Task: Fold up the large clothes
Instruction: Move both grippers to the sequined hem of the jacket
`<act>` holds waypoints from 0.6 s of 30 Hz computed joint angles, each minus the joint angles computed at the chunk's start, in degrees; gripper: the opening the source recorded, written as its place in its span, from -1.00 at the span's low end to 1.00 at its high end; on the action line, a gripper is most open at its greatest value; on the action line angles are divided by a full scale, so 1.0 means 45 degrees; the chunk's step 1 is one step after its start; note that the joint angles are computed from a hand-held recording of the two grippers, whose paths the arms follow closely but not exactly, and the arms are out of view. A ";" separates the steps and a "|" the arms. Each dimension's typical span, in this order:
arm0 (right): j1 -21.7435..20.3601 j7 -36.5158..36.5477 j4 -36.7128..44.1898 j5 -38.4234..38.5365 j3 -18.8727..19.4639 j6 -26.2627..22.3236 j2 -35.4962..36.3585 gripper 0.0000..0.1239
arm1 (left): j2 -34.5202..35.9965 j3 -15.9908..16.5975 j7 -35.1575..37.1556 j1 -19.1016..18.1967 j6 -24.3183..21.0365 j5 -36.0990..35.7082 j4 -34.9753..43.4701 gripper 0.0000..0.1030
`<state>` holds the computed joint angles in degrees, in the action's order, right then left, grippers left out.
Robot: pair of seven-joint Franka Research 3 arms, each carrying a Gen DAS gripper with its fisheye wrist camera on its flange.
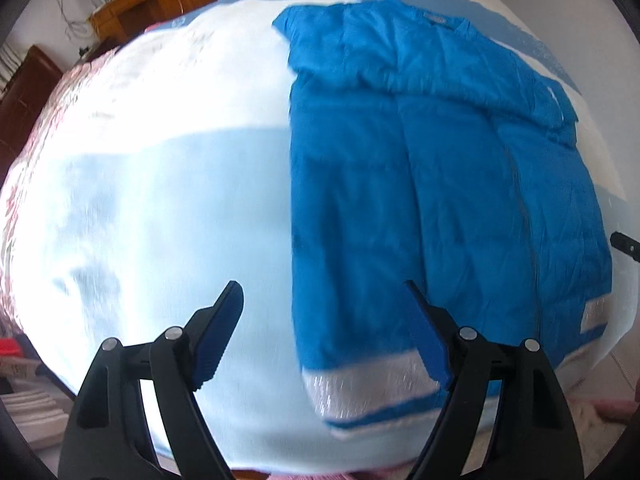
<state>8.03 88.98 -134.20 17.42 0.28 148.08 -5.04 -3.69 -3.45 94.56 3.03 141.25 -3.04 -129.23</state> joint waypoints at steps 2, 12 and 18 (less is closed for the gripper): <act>-0.0033 0.0047 -0.0407 -0.0029 -0.0025 -0.0367 -0.0391 0.07 | -0.0204 0.0030 -0.0008 0.0031 -0.0133 0.0030 -0.0323 0.54; -0.0448 0.0941 -0.1641 -0.0982 -0.0026 -0.1481 -0.1388 0.10 | -0.0757 0.0223 0.0195 0.0055 -0.0346 0.0178 -0.1260 0.54; -0.0470 0.0271 -0.2273 0.0049 -0.0400 -0.1885 -0.1649 0.19 | -0.0637 0.0339 0.0440 0.0139 -0.0768 -0.0198 -0.1456 0.57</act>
